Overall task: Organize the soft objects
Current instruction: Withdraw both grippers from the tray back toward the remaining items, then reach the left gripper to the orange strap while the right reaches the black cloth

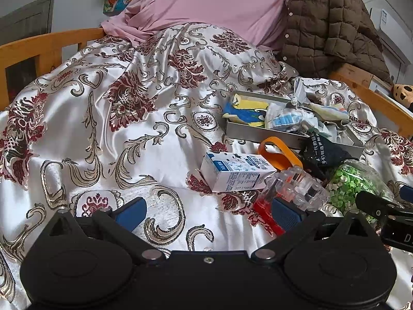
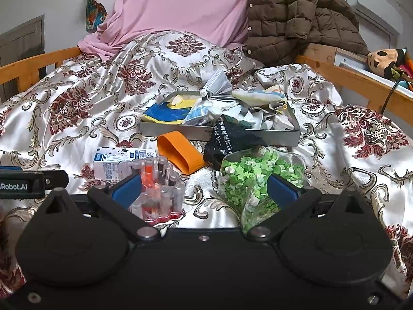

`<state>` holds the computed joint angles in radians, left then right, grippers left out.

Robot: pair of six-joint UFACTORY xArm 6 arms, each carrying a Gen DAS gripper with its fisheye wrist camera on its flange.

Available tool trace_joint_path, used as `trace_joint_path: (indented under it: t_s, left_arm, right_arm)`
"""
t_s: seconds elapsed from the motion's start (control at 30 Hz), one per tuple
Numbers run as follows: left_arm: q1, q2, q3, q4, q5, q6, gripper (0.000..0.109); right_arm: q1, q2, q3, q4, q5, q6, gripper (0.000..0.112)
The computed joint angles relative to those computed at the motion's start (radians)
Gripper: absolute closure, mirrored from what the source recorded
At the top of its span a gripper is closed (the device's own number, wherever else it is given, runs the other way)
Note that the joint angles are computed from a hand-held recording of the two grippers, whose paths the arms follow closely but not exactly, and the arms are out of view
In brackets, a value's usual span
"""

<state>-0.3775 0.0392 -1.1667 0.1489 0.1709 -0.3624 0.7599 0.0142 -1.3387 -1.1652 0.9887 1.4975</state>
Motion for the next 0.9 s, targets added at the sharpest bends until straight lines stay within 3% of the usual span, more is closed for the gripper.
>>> trace_joint_path:
  t_s: [0.57, 0.9]
  left_arm:
    - [0.011, 0.022, -0.042, 0.096, 0.047, -0.082, 0.006]
    - [-0.009, 0.117, -0.175, 0.05, 0.085, -0.081, 0.006]
  right_arm:
    - [-0.042, 0.034, -0.021, -0.005, -0.079, -0.069, 0.01]
    - [-0.1, 0.081, -0.08, -0.054, -0.13, -0.152, 0.01]
